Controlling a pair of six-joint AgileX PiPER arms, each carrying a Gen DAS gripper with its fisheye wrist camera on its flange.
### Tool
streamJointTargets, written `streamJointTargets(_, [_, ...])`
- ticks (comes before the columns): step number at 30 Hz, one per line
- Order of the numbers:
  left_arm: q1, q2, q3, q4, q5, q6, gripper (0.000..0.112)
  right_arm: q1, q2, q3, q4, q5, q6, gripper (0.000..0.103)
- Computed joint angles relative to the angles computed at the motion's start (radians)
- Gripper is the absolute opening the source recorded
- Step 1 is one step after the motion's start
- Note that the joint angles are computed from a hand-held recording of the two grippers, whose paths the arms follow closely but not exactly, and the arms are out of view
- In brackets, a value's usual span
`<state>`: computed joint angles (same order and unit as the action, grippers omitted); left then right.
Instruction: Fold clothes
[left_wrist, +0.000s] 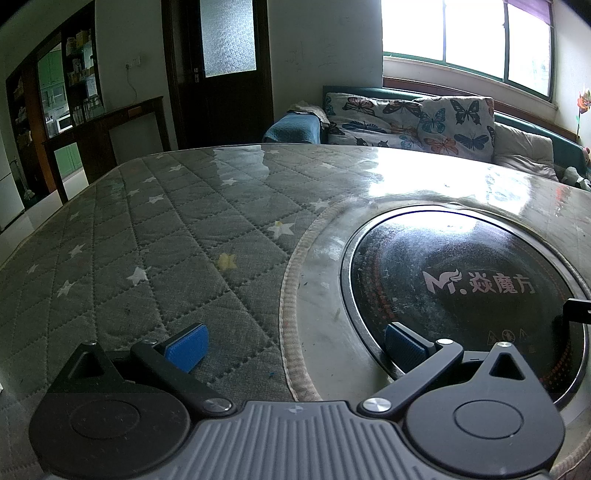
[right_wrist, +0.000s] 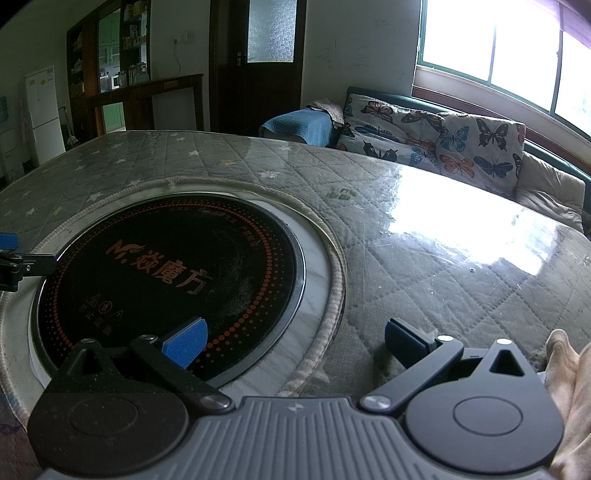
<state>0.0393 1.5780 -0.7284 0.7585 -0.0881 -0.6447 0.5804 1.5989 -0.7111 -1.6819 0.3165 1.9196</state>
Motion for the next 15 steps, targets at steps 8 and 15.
streamJointTargets(8, [0.000, 0.000, 0.000, -0.005, 0.000, 0.005, 0.103, 0.000, 0.000, 0.001, -0.002, 0.000, 0.002, 0.103])
streamJointTargets(15, [0.000, 0.000, 0.000, -0.007, -0.001, 0.007, 0.103, -0.001, 0.000, 0.001, -0.004, -0.001, 0.003, 0.103])
